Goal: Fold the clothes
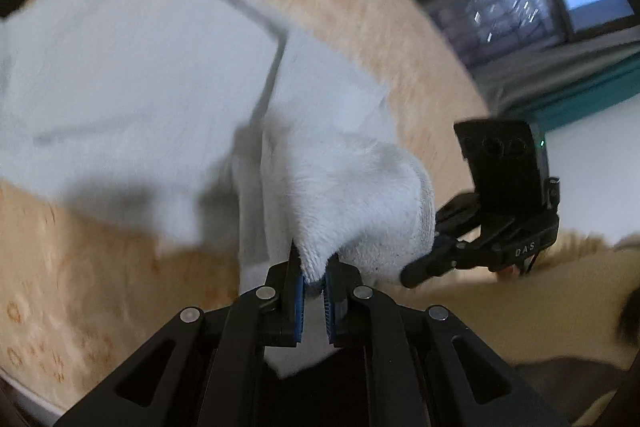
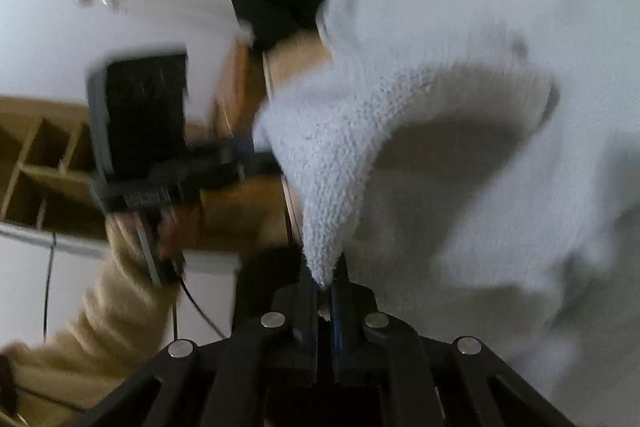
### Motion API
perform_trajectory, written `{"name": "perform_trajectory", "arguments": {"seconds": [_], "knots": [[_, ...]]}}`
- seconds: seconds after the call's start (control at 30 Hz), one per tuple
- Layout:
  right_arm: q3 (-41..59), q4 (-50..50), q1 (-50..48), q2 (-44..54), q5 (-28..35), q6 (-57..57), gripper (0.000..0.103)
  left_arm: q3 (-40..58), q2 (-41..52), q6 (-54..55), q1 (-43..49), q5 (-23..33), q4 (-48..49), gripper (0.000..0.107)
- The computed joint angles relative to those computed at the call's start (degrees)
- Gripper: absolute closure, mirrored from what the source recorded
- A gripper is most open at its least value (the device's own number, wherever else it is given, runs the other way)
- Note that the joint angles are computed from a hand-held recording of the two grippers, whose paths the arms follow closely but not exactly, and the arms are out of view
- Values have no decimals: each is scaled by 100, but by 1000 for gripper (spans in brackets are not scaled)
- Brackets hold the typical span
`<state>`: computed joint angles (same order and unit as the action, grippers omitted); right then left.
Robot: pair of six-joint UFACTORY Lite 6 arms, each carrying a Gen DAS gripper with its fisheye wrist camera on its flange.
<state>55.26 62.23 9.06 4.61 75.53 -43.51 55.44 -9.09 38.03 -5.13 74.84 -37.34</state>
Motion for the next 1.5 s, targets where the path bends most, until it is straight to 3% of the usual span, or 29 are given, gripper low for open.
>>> {"name": "perform_trajectory", "arguments": {"seconds": [0.13, 0.2, 0.23, 0.37, 0.47, 0.6, 0.63, 0.67, 0.7, 0.9, 1.1, 1.23, 1.3, 1.33, 1.37, 1.5], "knots": [[-297, -739, 374, -48, -522, 242, 93, -379, 49, -124, -474, -262, 317, 99], [-260, -1035, 316, -222, -532, 465, 71, -351, 157, -157, -547, -371, 329, 99], [-250, -1055, 138, -335, -418, 472, 47, -300, 190, -198, -587, -417, 385, 99], [-176, -604, -898, -387, 209, 233, 41, -143, 279, -377, -832, -534, 644, 99], [-48, -65, -1321, 183, -13, 228, 31, -105, 386, -589, -1149, -703, 899, 99], [262, 393, -989, 1412, -469, 406, 35, -136, 397, -709, -1253, -797, 893, 99], [284, 491, -925, 1643, -602, 476, 54, -132, 345, -703, -1201, -766, 864, 99], [296, 577, -927, 1794, -701, 499, 87, -124, 291, -696, -1149, -732, 837, 99], [288, 653, -985, 1869, -777, 480, 94, -62, 249, -702, -1101, -668, 822, 99], [452, 1059, -1725, 966, -743, -157, 95, 1402, 768, -775, -1316, -469, 796, 99], [1989, 549, -2165, 1234, -1497, -276, 95, 3980, 3116, -1471, -1933, -608, 1033, 99], [2955, -719, -1961, 2217, -2309, 185, 95, 5484, 4886, -2721, -2396, -452, 1898, 99], [3386, -1452, -1955, 2892, -2106, 713, 91, 5596, 5273, -3084, -2446, -383, 1964, 99], [3480, -1877, -1914, 3028, -2023, 1014, 84, 5426, 5268, -3158, -2415, -432, 1906, 97], [3507, -2200, -1880, 3149, -1973, 1227, 69, 5268, 5272, -3229, -2384, -475, 1846, 96], [2806, -1771, -2594, 2772, -1630, 883, 61, 4132, 4527, -2840, -1937, -930, 1327, 78]]}}
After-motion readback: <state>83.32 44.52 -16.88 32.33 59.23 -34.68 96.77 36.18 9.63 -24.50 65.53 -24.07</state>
